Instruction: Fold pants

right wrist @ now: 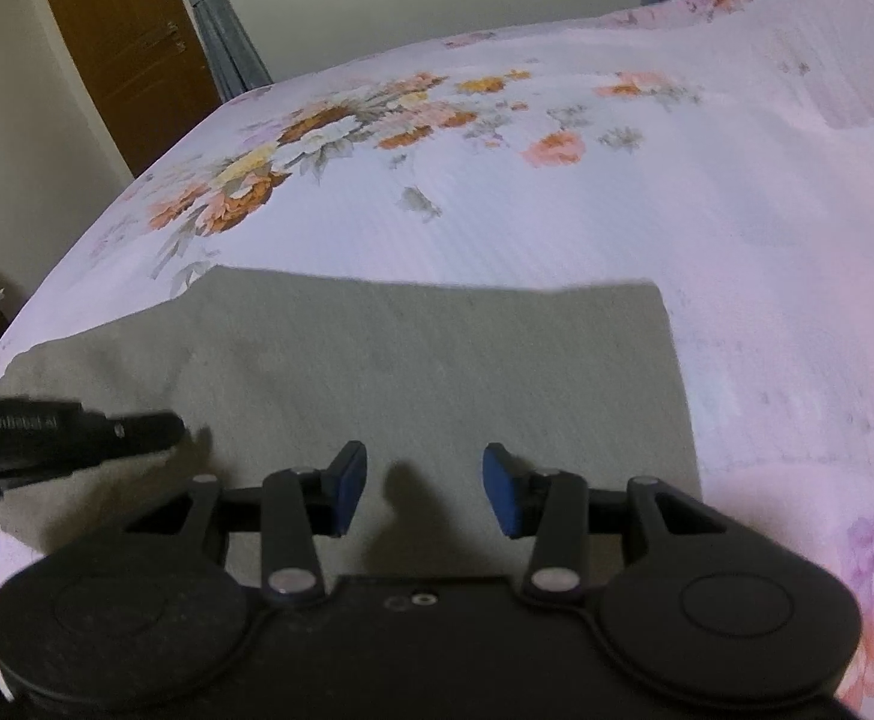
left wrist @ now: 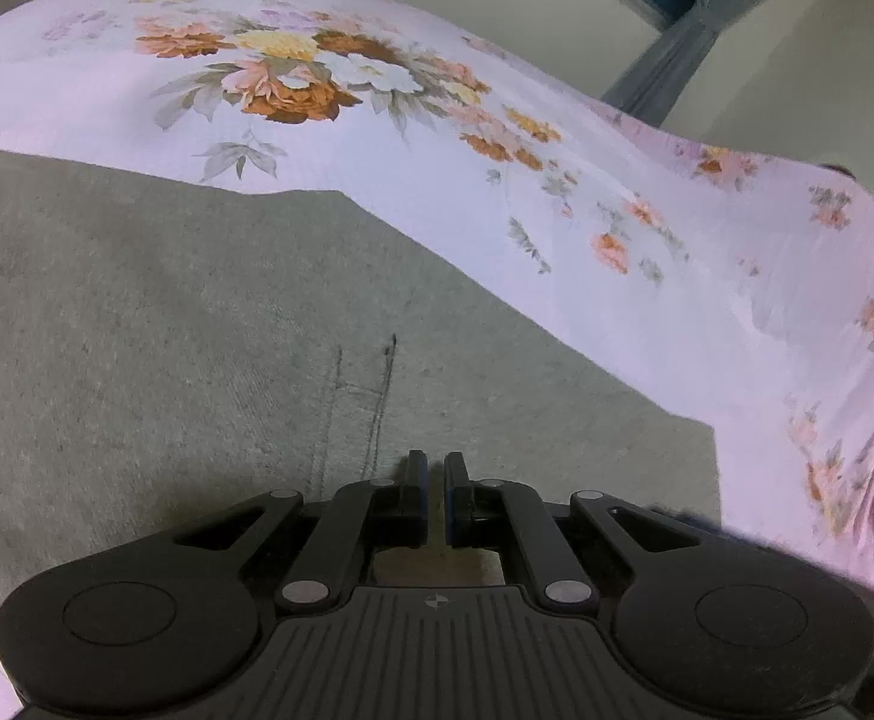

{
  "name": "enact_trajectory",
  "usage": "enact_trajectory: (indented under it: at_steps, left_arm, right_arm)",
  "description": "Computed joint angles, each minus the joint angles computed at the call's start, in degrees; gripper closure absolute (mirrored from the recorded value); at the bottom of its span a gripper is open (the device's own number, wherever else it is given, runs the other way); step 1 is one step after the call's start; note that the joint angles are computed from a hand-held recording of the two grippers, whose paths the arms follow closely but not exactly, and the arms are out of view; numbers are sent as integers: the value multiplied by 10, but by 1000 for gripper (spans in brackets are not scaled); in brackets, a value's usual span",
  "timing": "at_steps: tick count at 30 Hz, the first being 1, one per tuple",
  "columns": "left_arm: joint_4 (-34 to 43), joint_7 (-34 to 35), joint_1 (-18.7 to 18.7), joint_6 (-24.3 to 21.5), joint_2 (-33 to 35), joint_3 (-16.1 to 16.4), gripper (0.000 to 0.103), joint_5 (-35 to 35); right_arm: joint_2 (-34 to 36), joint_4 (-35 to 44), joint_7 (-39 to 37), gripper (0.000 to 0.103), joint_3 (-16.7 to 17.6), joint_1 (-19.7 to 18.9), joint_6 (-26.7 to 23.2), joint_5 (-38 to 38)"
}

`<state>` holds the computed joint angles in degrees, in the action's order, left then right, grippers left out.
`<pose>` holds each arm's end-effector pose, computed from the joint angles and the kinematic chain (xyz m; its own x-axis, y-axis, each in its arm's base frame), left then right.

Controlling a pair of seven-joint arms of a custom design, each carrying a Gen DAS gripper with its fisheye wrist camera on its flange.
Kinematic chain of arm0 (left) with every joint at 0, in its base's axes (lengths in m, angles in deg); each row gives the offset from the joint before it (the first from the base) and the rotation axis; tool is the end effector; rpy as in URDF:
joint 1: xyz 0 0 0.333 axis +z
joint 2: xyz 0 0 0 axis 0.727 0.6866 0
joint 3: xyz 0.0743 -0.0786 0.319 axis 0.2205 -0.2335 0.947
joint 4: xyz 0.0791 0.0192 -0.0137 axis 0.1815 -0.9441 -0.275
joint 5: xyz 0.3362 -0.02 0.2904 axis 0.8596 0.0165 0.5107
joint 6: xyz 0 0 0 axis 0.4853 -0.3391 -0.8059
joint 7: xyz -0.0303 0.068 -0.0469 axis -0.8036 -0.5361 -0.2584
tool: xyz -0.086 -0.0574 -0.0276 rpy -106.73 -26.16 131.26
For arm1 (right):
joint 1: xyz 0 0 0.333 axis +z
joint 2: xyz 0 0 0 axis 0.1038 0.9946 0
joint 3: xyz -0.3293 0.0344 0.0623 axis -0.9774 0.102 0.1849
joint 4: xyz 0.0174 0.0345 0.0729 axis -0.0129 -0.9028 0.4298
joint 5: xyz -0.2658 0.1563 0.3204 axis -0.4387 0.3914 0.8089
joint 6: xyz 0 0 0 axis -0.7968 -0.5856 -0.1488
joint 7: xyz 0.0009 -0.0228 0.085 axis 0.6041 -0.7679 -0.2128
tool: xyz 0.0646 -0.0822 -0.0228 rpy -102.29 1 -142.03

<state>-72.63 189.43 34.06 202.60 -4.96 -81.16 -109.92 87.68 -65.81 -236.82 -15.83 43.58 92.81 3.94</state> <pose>0.5621 -0.3137 0.3387 -0.3769 -0.8254 0.4203 -0.8344 0.1055 -0.5410 0.4402 0.4648 0.3792 -0.3987 -0.8931 -0.2083 -0.6309 0.4320 -0.6445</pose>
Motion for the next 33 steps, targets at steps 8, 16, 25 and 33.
enact_trajectory:
  at_steps: [8,16,25,33]
  left_arm:
    - [-6,-140,-38,11,11,42,100,181]
    - [-20,-131,-13,40,12,12,100,212]
    - [-55,-98,7,47,-23,-10,100,193]
    - [-85,-42,-2,63,-41,-2,99,153]
  right_arm:
    - [28,39,-10,59,-10,-1,-3,-15]
    - [80,81,-89,55,-19,21,-13,37]
    - [68,77,-60,55,-22,36,-18,34]
    - [92,104,-101,55,-13,46,-35,56]
